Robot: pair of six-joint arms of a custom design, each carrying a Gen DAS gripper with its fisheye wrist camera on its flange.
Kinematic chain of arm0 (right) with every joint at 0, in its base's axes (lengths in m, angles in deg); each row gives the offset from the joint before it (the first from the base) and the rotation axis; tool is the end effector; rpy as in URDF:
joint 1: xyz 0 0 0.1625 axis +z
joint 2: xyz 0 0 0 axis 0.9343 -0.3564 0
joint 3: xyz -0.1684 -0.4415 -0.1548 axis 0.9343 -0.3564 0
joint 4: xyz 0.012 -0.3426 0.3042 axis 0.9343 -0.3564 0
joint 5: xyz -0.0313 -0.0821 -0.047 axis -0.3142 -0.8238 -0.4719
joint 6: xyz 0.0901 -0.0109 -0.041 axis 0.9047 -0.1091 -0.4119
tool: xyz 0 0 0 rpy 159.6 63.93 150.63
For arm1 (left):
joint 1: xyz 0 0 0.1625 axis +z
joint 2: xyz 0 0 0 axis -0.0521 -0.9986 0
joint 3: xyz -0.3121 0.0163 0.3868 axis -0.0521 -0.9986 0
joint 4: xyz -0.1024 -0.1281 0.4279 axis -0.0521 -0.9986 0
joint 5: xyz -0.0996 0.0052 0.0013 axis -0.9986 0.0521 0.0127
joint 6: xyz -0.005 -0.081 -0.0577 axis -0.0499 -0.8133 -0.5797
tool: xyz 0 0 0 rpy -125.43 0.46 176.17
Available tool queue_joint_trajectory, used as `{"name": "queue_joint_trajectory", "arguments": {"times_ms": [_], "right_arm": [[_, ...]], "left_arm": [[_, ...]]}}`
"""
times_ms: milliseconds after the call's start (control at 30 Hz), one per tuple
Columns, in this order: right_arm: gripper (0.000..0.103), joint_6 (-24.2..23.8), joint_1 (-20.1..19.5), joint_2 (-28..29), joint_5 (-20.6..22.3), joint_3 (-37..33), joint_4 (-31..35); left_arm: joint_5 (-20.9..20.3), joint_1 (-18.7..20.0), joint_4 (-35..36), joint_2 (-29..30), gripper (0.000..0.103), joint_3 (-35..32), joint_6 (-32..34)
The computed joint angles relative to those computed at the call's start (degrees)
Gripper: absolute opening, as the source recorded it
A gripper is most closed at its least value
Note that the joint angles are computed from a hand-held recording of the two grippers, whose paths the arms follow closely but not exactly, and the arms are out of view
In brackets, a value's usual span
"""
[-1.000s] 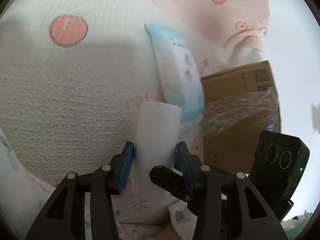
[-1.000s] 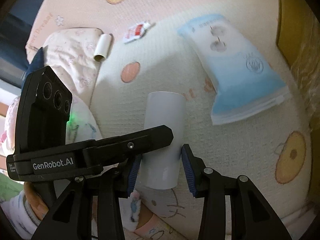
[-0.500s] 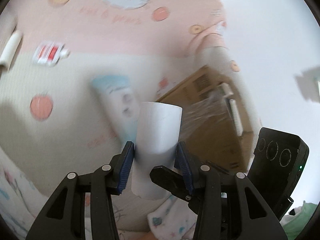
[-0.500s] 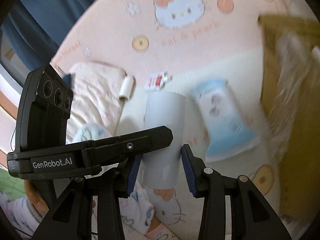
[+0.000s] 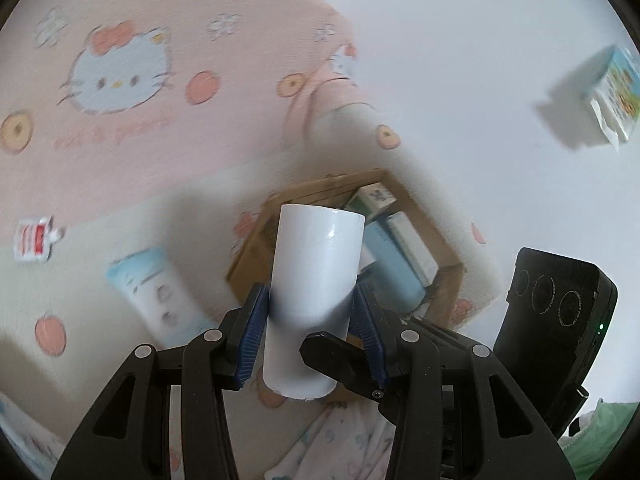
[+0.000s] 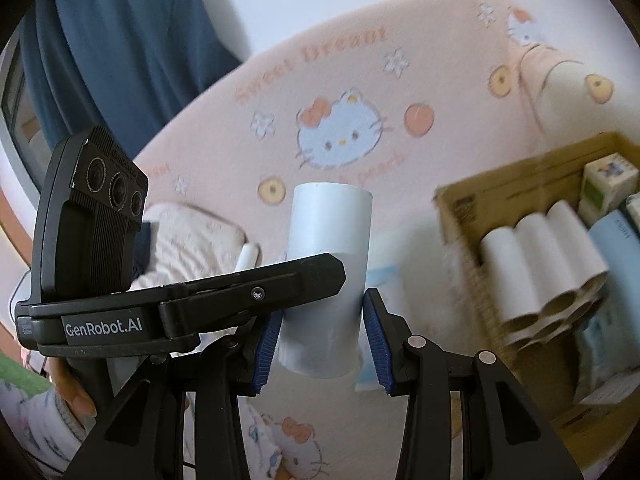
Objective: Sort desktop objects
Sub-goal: 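Carry the white tube over the box and lower it beside the rolls, then open the left and right grippers to release the tube into the box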
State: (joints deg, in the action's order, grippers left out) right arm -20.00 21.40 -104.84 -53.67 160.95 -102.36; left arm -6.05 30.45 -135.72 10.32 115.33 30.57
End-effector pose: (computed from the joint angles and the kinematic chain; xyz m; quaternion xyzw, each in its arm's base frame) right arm 0.1533 -0.5812 0.5037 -0.3640 0.9152 -0.1725 0.0135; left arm -0.5955 -0.5438 0.1139 -0.0025 0.9085 -0.3977 0.1285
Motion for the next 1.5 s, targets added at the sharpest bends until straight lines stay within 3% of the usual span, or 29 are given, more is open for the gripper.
{"name": "queue_joint_trajectory", "arguments": {"times_ms": [233, 500, 700, 800, 967, 1100, 1300, 1500], "right_arm": [[0.038, 0.94, -1.76, 0.17, 2.72, -3.25, -2.16], [0.038, 1.71, -2.48, 2.45, 1.87, -9.33, -2.63], [0.038, 1.88, -3.05, 4.71, -0.09, -13.01, -2.9], [0.038, 2.39, -3.68, 6.16, -0.91, -15.09, -1.39], [0.038, 1.58, -4.61, 8.09, -4.02, -17.1, -0.16], [0.039, 1.45, -4.89, 10.09, -6.84, -19.47, 2.45], [0.039, -0.94, -3.3, 12.84, -15.19, -20.84, 3.25], [0.039, -3.75, -1.92, 14.33, -21.05, -20.61, 1.52]], "left_arm": [[-3.56, 1.82, -2.96, 3.97, 0.048, -8.36, 6.92], [-8.15, 4.7, -3.43, 8.61, 0.048, -17.85, 12.0], [-9.14, 5.98, -0.42, 12.17, 0.048, -23.72, 11.61], [-11.61, 7.28, 0.84, 13.4, 0.048, -25.66, 8.12], [-15.95, 9.31, 2.08, 15.19, 0.048, -27.73, 3.29], [-16.39, 10.2, 4.63, 16.52, 0.048, -29.41, 0.53], [-16.25, 11.71, 13.94, 18.73, 0.048, -34.45, -4.92], [-18.92, 13.14, 13.78, 18.49, 0.048, -33.8, -7.96]]}}
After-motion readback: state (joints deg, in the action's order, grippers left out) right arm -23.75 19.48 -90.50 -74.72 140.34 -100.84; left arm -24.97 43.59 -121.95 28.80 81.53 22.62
